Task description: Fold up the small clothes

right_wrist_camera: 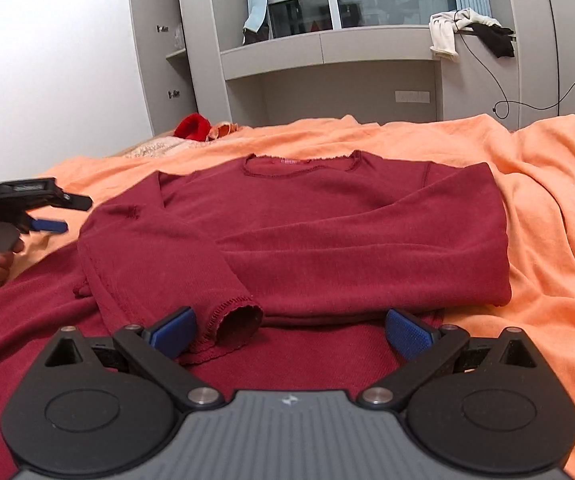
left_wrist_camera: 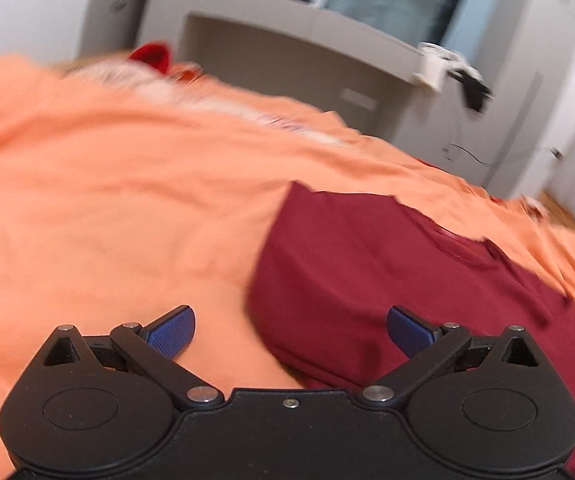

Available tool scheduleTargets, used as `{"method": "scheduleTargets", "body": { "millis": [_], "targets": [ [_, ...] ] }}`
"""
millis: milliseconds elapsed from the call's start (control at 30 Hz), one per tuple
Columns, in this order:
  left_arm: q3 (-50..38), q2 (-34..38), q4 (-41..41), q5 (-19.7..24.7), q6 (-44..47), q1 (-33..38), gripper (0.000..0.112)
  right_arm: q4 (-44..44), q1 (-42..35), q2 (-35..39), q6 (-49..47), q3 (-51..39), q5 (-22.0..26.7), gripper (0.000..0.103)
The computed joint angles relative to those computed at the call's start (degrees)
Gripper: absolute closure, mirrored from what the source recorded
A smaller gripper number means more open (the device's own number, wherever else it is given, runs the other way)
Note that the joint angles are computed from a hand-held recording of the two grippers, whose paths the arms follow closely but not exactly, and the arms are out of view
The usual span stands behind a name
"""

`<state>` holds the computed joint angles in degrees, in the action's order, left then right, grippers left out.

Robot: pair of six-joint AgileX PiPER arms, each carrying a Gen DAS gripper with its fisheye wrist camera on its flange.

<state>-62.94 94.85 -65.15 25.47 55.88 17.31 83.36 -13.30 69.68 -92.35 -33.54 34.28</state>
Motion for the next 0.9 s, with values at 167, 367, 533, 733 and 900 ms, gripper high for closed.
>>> {"method": "scheduleTargets", "body": {
  "millis": [167,367,533,733,900],
  "targets": [
    [-1.4,2.2,-5.3,2.7,-2.3,2.5,0.024,4.7,-4.9,-0.5,-4.2,0.6,7.7,0.0],
    [-2.2,3.0,-3.8,5.4,-6.1,3.3,0.034,1.0,-3.5,1.5,1.1,-2.8,10.2,0.022],
    [-2.5,4.0,-4.1,5.6,-5.3,2.9,0.062,-3.4,-1.0,4.0,5.0,-4.7,9.1,0.073],
    [-0.9,1.9,-5.1,2.4,-3.7,1.1,0.105,-2.3,-2.5,0.9,3.2,-3.1,10.9,0.096],
    [0.8,-3.1,1.0,-6.1,-6.4,-3.8,0.105,-7.5,-0.8,-2.0,6.7,-3.4,9.3,0.097]
  ]
}}
